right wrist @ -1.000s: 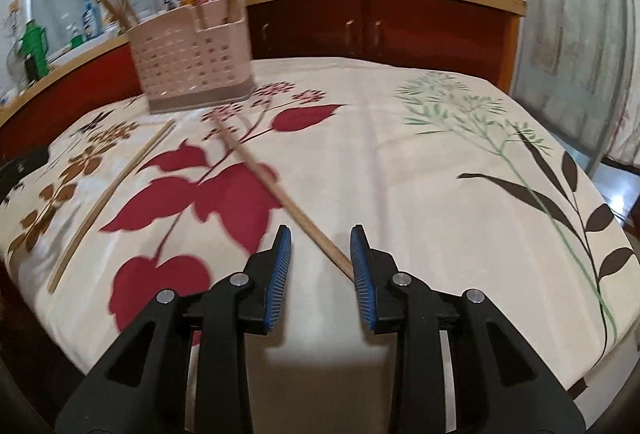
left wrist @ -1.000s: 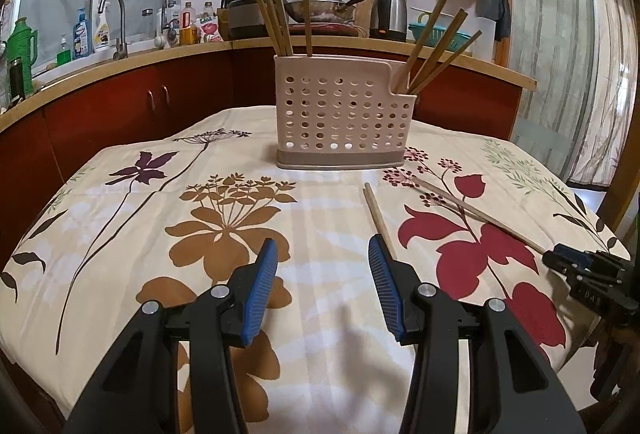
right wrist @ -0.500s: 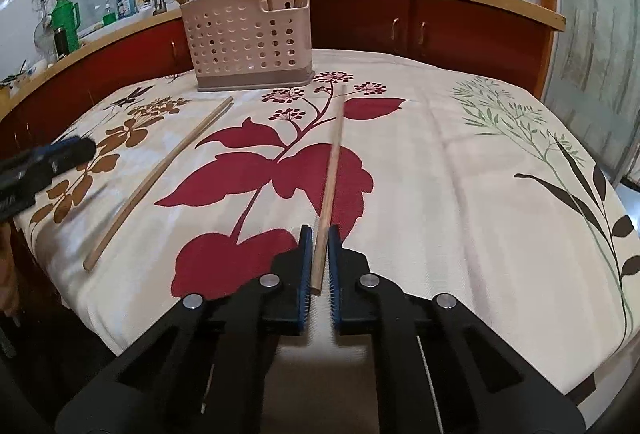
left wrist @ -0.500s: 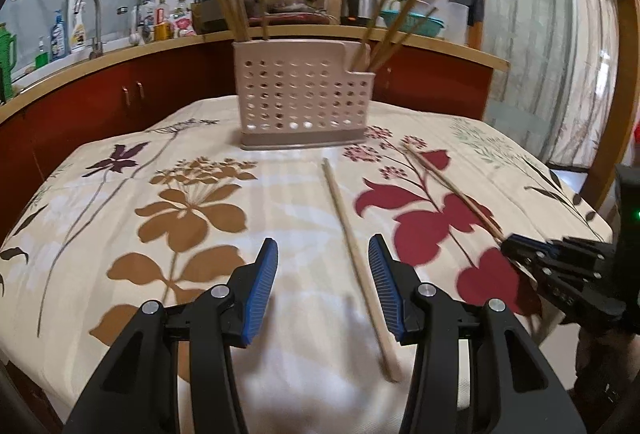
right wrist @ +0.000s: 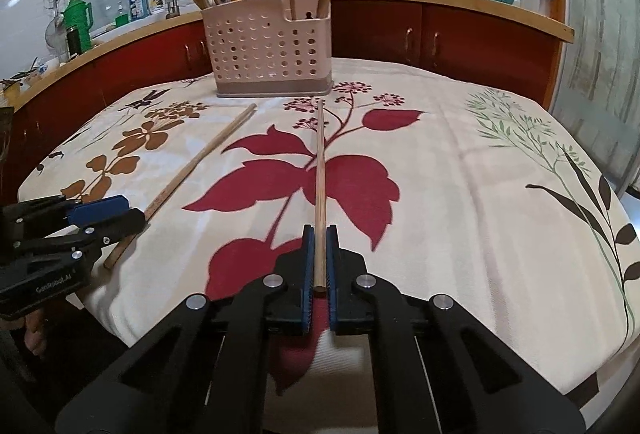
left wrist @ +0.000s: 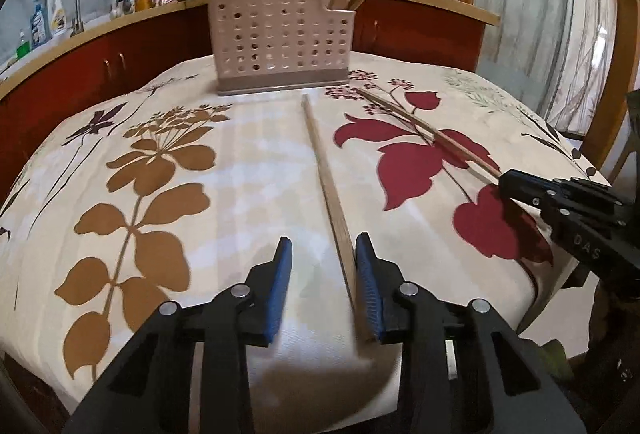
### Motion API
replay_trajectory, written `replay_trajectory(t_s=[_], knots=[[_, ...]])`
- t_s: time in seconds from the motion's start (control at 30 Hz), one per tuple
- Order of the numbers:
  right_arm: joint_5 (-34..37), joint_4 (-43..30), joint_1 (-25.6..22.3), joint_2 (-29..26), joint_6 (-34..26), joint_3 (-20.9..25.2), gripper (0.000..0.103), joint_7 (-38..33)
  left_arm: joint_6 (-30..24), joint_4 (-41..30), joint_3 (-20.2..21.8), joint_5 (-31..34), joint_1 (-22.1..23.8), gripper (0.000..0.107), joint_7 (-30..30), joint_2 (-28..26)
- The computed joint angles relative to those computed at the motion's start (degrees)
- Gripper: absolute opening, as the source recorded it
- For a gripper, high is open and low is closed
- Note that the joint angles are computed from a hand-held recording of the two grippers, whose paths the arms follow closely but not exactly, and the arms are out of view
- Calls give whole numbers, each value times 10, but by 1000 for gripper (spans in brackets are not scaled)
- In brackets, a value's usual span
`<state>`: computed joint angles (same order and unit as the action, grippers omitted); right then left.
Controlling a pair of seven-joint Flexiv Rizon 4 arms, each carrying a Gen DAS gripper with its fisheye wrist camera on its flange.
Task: Organize utensils
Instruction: 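Close the left tool on a chopstick while the right tool grasps another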
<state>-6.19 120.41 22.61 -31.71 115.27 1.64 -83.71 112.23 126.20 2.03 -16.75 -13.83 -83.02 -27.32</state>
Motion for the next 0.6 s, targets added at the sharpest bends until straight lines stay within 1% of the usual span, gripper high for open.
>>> replay_trajectory(t_s=[0.03,0.07,0.1,0.13,0.17,0.2,0.37,0.47,0.5,0.57,0.6], knots=[[-1,0,-1,0,2,2,6,0,2,1,8,-4,-7,21,3,-1],[-2,-1,-1,0,2,4,6,1,5,2,17,-8,-14,16,8,-2],[-3,-2,0,0,2,5,6,1,6,4,13,-5,-6,11,8,-1],[-2,-3,1,0,3,5,6,1,8,7,-2,7,14,11,3,1],[-3,-4,2,0,3,6,6,1,8,9,-3,8,18,9,2,4],[-3,-5,4,-1,4,6,6,1,10,10,6,4,11,7,5,3],[-7,-10,7,-5,5,10,6,0,21,22,15,-7,16,7,2,7],[-17,-12,-4,-11,8,23,6,6,28,28,-1,10,41,7,-4,11],[-19,-11,-6,-12,9,24,6,7,31,30,6,3,34,8,-2,10],[-23,-10,-9,-15,9,25,6,9,37,37,-4,15,47,21,-8,13],[-25,-9,-11,-16,9,27,7,11,38,39,4,7,38,38,-5,14]])
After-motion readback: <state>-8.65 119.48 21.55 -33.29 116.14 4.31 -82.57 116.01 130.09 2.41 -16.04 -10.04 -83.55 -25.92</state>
